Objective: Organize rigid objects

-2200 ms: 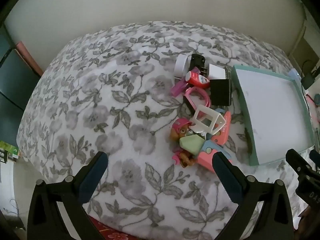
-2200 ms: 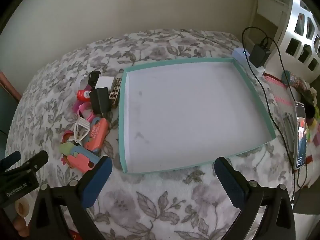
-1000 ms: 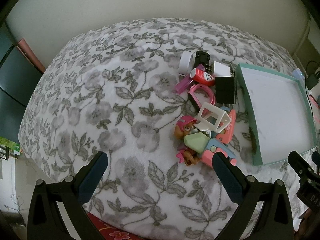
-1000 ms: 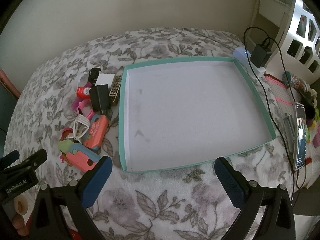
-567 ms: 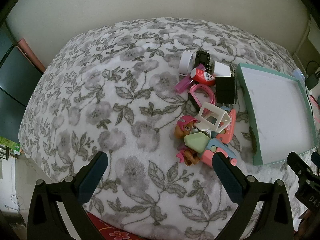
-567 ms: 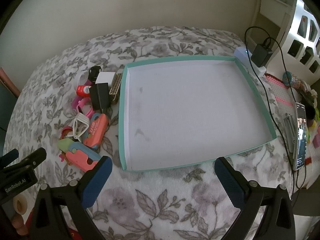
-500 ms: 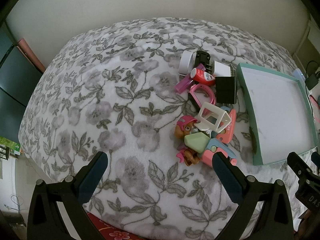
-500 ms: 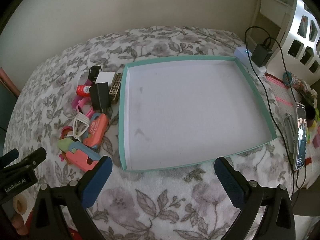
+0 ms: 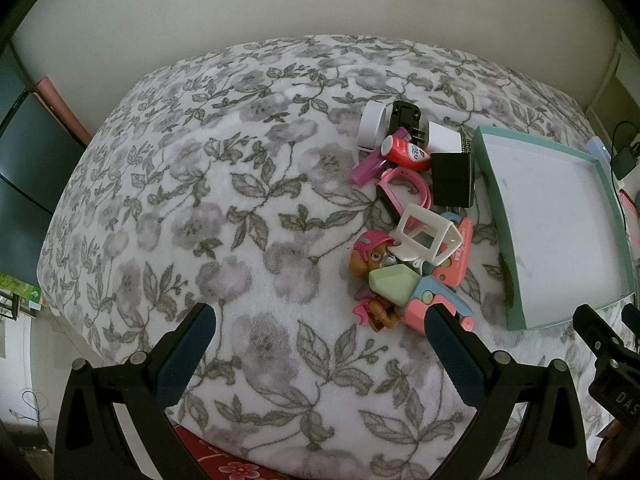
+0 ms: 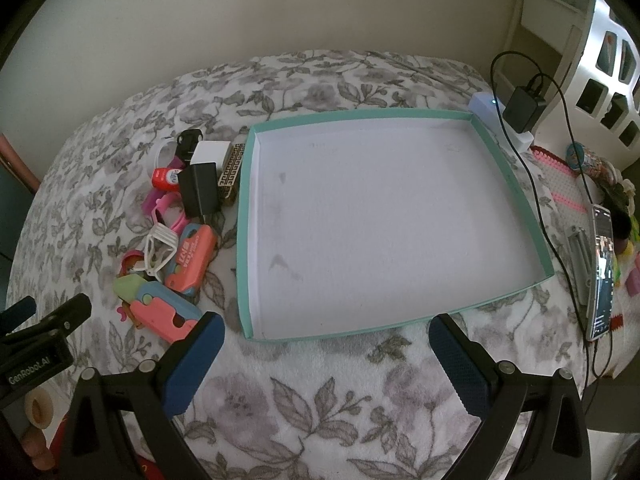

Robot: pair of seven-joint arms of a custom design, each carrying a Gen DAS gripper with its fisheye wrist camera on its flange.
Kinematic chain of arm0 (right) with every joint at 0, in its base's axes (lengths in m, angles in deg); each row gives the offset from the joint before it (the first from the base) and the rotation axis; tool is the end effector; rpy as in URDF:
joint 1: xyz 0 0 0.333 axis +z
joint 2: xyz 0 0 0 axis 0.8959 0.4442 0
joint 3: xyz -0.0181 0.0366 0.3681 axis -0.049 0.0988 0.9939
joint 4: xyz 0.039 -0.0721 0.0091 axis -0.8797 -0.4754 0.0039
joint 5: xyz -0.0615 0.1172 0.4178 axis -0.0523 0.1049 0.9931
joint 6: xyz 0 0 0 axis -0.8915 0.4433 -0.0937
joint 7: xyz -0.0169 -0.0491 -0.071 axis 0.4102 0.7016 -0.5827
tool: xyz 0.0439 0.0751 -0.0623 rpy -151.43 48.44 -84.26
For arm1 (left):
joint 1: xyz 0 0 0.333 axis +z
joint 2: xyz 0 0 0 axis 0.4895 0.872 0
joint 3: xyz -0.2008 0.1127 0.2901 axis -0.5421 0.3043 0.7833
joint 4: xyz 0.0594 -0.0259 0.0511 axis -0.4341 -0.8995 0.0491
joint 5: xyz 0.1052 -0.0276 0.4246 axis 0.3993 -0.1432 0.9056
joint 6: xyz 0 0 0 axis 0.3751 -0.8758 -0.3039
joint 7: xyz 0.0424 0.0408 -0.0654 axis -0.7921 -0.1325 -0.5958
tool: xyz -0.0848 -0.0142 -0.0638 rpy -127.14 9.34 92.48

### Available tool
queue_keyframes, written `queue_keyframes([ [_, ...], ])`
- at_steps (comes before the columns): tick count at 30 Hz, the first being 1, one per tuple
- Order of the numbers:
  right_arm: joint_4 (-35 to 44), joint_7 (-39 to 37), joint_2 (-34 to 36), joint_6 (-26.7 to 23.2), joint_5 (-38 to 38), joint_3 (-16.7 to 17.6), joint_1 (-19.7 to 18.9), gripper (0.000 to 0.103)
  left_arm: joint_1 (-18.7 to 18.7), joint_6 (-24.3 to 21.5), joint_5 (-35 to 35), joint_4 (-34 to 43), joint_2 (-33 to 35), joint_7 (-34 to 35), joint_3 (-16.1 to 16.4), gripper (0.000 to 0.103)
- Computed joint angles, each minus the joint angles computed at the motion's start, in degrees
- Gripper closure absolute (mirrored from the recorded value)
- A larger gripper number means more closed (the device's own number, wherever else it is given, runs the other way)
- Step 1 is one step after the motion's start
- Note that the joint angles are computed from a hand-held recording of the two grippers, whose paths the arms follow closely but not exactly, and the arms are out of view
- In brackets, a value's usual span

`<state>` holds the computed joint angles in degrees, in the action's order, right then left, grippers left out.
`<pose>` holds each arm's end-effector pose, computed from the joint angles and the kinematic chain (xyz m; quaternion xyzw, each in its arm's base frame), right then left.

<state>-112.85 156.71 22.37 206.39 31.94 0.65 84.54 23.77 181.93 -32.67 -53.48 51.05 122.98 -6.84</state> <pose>0.6282 0.2801 0.3908 -0.6323 0.7455 -0.1492 0.1490 0.6572 -0.0962 0.3944 -0.6945 0.6917 -0.0914 0.1759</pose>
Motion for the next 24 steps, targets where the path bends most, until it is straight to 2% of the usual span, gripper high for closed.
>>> queue_keyframes([
  [18,-0.1,-0.3,0.1,0.0,0.2,0.1,0.2,0.0,0.4,-0.1,-1.4,0.1,0.1,0.2,-0.1,0.0],
  [21,-0.2,-2.2,0.1,2.7,1.7,0.9,-0.5,0.0,0.0,-1.6,0.7,1.2,0.8,-4.6,1.5,0.0],
  [24,1.8,-8.2,1.7,3.4,6.3,3.0,-1.5,0.0,0.0,-2.8,3.1,2.3,1.5,-7.9,2.3,0.0],
])
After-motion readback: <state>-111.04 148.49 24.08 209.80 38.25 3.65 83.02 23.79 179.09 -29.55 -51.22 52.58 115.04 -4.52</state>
